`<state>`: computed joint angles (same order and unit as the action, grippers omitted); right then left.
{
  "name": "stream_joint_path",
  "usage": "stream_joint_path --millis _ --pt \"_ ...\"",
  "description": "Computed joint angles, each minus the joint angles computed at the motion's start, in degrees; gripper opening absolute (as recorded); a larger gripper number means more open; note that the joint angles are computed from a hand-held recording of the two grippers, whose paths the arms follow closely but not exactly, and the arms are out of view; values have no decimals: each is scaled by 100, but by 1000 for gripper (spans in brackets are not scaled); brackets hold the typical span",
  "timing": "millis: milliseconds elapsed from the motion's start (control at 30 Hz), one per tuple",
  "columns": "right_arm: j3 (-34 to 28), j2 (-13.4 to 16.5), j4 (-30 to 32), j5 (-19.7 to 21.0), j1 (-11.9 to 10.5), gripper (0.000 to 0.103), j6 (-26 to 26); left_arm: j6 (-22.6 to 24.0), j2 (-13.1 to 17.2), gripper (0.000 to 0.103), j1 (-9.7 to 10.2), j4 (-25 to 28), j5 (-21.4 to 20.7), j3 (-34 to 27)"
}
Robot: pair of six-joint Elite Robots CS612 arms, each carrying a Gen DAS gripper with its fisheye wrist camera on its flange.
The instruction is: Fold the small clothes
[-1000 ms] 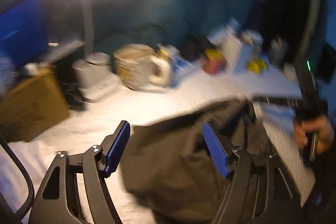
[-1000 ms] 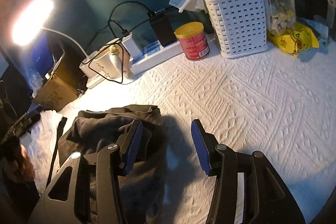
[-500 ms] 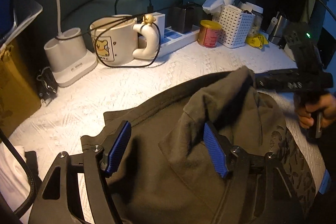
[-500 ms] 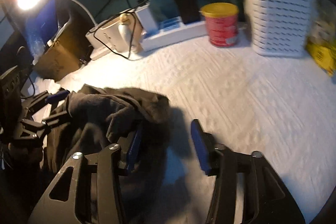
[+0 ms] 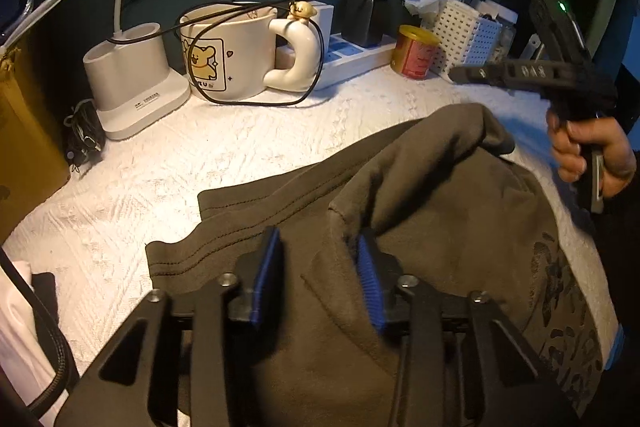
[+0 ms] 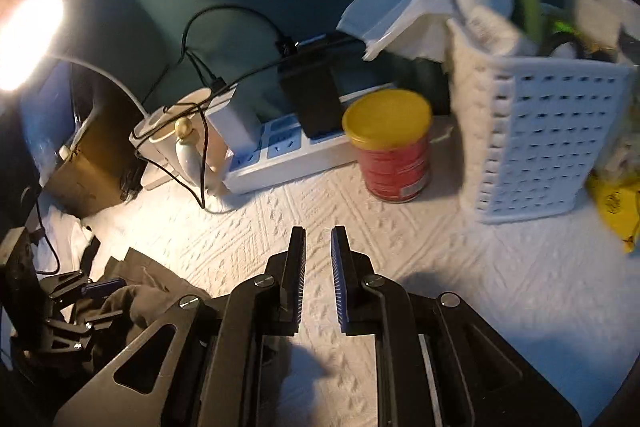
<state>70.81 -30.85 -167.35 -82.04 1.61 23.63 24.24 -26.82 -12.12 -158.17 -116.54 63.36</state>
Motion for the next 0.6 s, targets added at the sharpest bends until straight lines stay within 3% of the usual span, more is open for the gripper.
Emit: stream_joint_path --millis 133,300,367,433,600 --pt "258 -204 329 3 28 15 -121 -108 -22 33 19 -55 9 34" --pt "630 -381 420 541 8 15 120 -168 -86 33 31 -201 37 131" --pt "691 -394 346 716 1 23 297 -186 -109 33 34 -239 62 167" --pt "744 -409 252 836 -1 40 493 -173 -123 33 28 -250 93 197" --pt "762 -401 8 1112 -12 42 649 -85 -138 33 0 -164 147 225"
